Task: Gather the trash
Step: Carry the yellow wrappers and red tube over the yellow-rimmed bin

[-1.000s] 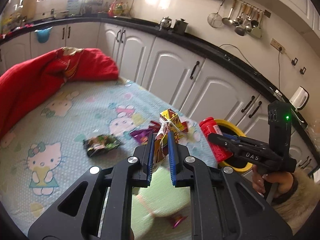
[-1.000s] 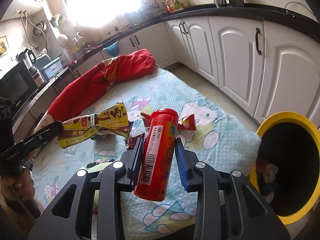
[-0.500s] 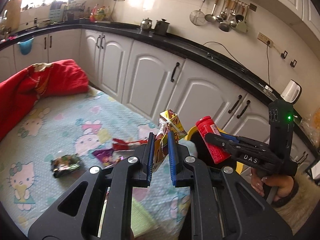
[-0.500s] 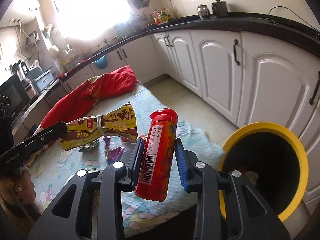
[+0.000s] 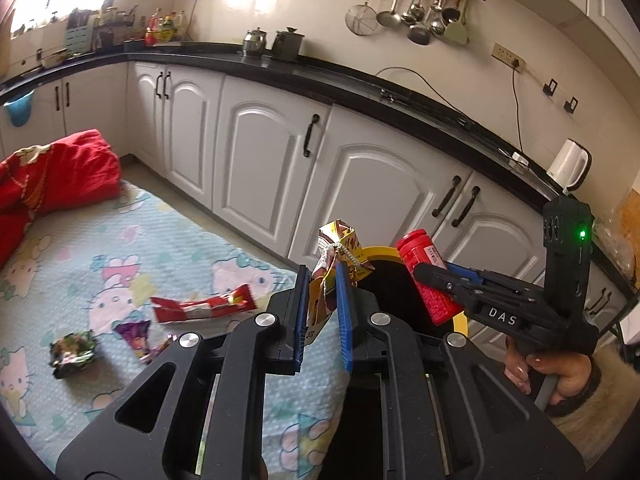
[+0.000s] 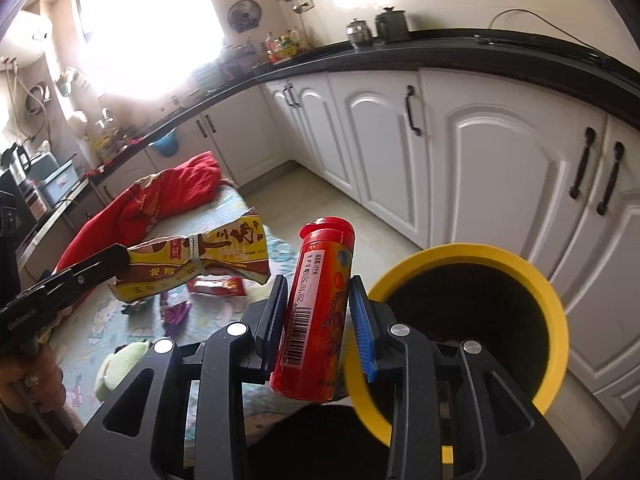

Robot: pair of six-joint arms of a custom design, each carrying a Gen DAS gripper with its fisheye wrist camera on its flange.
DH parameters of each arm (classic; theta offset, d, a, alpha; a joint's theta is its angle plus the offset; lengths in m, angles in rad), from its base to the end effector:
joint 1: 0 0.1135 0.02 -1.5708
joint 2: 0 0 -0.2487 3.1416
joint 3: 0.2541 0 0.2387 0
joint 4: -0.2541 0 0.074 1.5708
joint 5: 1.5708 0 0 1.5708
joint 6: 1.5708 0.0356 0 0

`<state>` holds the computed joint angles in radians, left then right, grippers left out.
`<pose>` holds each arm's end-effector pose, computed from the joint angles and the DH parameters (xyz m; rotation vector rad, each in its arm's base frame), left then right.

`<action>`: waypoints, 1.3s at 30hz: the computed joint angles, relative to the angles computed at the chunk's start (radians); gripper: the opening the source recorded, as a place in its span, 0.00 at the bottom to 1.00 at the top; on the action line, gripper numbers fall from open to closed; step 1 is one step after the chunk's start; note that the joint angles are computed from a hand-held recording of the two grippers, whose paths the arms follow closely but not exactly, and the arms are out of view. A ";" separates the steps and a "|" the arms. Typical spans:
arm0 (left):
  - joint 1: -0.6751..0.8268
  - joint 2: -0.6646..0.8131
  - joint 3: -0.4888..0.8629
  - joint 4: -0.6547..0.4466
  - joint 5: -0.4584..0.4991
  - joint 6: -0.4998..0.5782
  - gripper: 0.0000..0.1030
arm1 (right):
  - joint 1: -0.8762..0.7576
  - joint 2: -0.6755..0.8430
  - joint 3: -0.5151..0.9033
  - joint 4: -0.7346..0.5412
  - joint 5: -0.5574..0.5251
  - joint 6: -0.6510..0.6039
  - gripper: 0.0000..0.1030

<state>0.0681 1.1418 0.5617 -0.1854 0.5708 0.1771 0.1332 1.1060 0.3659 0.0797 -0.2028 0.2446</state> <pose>0.2184 -0.0044 0.1912 0.3994 2.2098 -0.5328 0.2028 0.0344 0.1575 0.0134 2.2502 0.4312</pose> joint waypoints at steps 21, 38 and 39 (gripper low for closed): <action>-0.341 0.174 -0.035 0.227 -0.208 -0.161 0.08 | -0.337 0.126 -0.040 0.091 -0.145 -0.111 0.29; -0.494 0.396 -0.032 0.387 -0.291 -0.230 0.09 | -0.462 0.410 -0.013 0.230 -0.203 -0.160 0.29; -0.503 0.410 -0.031 0.396 -0.298 -0.233 0.09 | -0.466 0.422 -0.008 0.231 -0.206 -0.163 0.29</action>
